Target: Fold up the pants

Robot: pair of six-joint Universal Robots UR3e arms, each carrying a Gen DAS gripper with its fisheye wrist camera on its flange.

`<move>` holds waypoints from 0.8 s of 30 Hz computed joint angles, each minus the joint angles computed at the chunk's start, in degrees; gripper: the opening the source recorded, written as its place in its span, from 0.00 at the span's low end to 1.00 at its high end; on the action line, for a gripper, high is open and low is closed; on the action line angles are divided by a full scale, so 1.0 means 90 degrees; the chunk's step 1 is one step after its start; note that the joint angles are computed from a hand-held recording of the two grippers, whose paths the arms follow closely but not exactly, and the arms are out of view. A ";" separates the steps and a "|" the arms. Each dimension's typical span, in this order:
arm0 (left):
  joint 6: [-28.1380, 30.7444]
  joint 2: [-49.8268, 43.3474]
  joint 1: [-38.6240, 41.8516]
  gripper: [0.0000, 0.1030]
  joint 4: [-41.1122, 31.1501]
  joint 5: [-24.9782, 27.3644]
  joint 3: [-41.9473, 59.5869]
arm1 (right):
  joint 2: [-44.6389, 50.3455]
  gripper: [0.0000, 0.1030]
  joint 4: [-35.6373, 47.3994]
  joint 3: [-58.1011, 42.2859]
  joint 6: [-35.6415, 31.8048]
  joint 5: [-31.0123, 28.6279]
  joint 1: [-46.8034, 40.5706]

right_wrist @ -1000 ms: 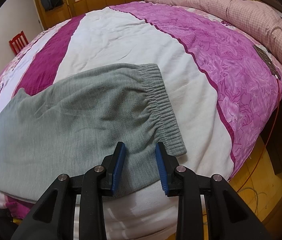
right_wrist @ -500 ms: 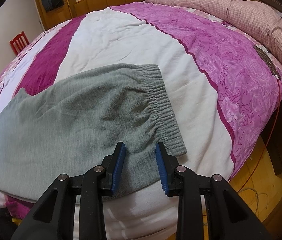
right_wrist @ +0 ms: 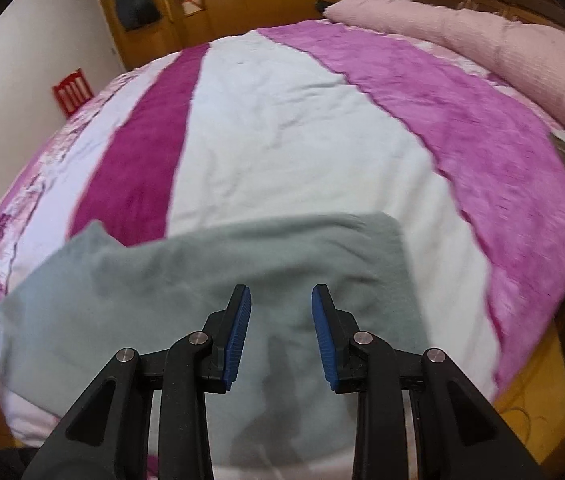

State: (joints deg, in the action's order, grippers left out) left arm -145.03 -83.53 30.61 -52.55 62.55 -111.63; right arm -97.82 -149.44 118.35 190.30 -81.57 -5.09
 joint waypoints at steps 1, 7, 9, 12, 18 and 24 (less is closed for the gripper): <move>-0.0120 -0.0139 -0.0264 0.29 0.0058 -0.0023 0.0147 | 0.0141 0.31 -0.0054 -0.0103 0.0008 -0.0040 0.0100; -0.0604 -0.1013 -0.1752 0.29 0.0045 -0.0235 0.1172 | 0.0925 0.31 -0.0237 -0.0696 -0.0057 -0.0325 0.0517; -0.0838 -0.1481 -0.2363 0.29 0.0190 -0.0200 0.1610 | 0.1036 0.31 -0.0260 -0.0740 -0.0042 -0.0310 0.0517; -0.1134 -0.2124 -0.3109 0.29 0.0384 -0.0069 0.2170 | 0.1172 0.31 -0.0305 -0.0729 -0.0057 -0.0203 0.0424; -0.1495 -0.3372 -0.4154 0.29 0.0431 0.0223 0.3321 | 0.1575 0.31 -0.0401 -0.0752 -0.0209 -0.0559 0.0390; -0.2112 -0.4204 -0.4673 0.29 0.0667 0.0962 0.4146 | 0.1576 0.28 -0.1065 -0.0313 -0.0564 -0.0391 0.0030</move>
State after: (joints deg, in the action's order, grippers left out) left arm -164.04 -121.37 -11.45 -46.54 71.21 -74.32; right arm -83.63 -159.02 115.53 185.22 -85.09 -4.82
